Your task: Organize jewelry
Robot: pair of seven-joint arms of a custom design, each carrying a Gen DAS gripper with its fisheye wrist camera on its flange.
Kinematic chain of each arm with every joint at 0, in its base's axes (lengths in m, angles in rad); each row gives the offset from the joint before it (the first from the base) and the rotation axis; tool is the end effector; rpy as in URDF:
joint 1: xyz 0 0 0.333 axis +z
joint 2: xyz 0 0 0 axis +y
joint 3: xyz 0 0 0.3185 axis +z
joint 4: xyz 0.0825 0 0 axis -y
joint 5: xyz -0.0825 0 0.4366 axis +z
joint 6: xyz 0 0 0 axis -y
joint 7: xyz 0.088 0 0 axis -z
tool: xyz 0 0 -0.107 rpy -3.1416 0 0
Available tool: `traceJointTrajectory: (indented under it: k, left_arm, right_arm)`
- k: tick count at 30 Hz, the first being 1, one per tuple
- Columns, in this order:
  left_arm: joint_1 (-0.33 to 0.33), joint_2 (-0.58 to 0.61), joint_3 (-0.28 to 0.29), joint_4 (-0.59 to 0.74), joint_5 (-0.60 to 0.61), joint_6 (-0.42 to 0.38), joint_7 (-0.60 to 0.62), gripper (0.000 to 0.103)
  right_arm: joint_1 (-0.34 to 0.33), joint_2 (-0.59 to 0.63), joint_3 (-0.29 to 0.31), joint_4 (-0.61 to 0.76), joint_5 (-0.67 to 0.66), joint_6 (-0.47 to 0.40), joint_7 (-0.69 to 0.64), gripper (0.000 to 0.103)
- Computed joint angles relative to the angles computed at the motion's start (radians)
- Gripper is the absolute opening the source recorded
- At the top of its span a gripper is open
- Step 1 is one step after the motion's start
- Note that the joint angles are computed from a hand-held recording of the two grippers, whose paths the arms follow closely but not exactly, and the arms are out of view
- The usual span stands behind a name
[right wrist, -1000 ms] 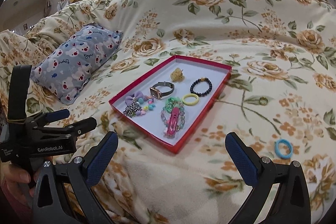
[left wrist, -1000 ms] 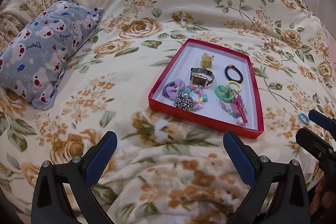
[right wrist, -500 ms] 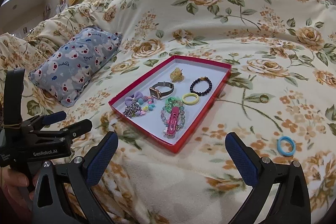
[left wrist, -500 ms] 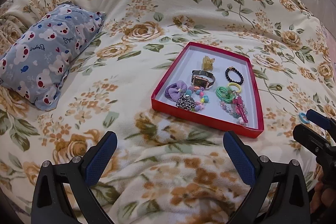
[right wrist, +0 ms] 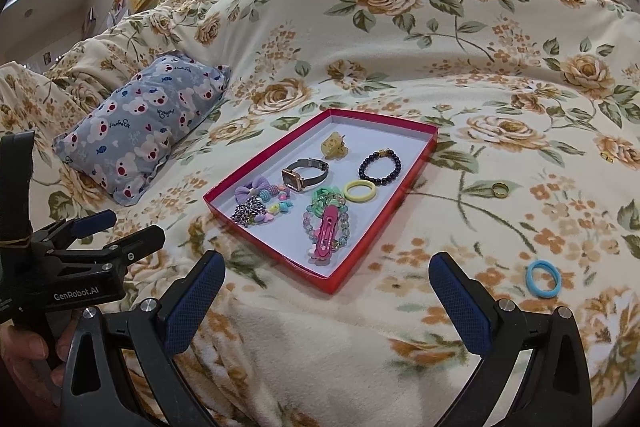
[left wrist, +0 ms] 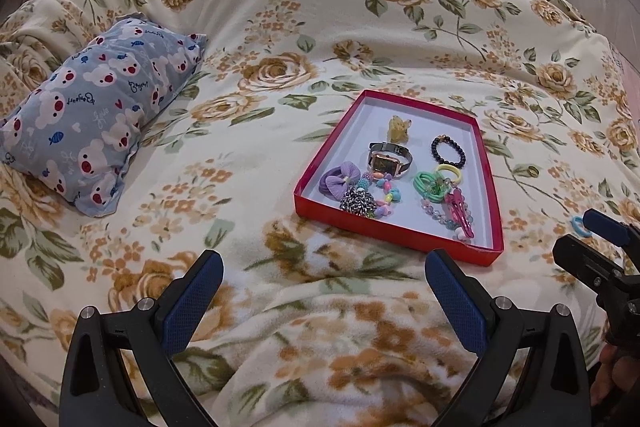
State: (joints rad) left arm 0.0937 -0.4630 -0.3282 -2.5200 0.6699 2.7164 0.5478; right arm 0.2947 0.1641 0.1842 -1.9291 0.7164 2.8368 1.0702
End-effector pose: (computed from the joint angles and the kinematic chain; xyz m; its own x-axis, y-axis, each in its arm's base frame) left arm 0.4722 -0.1403 0.4710 0.2586 -0.9647 -0.0502 -0.6682 -0.1411 -0.7305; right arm 0.6247 0.2799 0.4580 0.4467 -0.8427 -0.3005 -0.7161 -0.1354 -0.6847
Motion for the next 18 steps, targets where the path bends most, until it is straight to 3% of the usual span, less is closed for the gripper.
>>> traceJointTrajectory:
  k: [18]
  left_arm:
    - [-0.003, 0.004, 0.005, -0.001, -0.007, 0.014, 0.014, 0.102]
  right_arm:
    - [0.0, -0.001, 0.003, -0.005, 0.004, 0.002, -0.013, 0.103]
